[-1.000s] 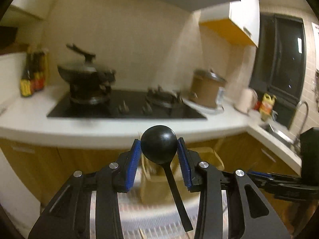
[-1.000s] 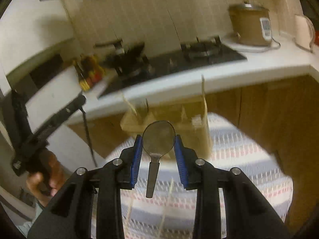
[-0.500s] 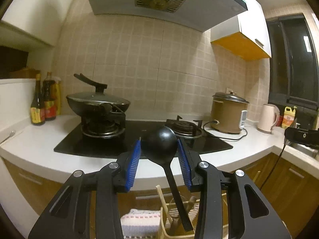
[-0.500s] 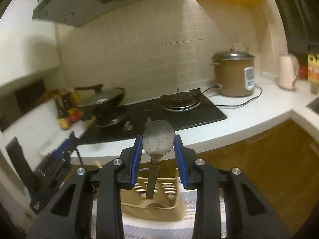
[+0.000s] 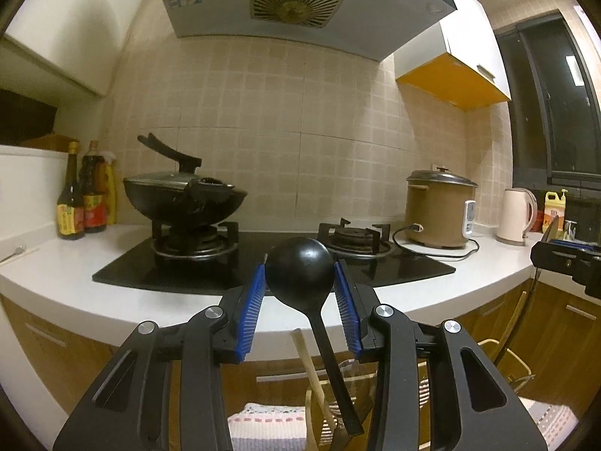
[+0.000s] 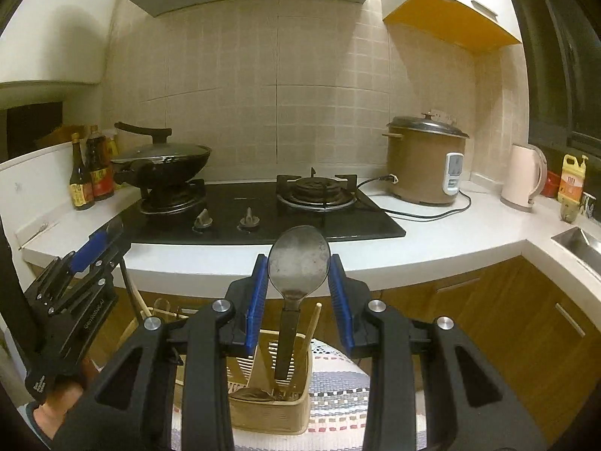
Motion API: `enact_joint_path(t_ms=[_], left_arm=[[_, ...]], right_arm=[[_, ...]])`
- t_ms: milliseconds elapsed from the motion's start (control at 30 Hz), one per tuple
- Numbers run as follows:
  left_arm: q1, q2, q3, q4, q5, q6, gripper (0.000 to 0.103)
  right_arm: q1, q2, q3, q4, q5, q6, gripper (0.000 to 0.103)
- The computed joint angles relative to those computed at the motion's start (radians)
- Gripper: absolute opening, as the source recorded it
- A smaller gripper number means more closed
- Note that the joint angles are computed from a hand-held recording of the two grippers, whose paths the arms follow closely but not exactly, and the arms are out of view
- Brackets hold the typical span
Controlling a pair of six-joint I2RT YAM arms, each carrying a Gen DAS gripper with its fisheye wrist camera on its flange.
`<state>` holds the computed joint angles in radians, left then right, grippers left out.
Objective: Organize utensils
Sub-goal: 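Lift the ladle and spoon over the tan basket and open both tools, then move both open tools back down to the two wooden chopsticks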
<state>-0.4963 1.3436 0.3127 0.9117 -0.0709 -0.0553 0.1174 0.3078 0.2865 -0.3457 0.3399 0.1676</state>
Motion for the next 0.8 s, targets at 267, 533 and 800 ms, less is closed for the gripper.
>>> enact_joint_path(t_ms=[267,533,800], left_arm=[[0.037,-0.063,-0.039,-0.064,0.09,0.012,0.049],[0.227,-0.324,0.013,-0.558,0.43,0.0,0.057],[0.435,-0.433,0.141,-1.164,0.685,0.181,0.057]], right_arm=[[-0.194,-0.009,-0.008,-0.056,-0.273,0.016,0.03],[-0.468,-0.089,0.073,-0.312,-0.608,-0.04,0.036],[-0.799,-0.095,0.19,-0.69,-0.935,-0.252,0.041]])
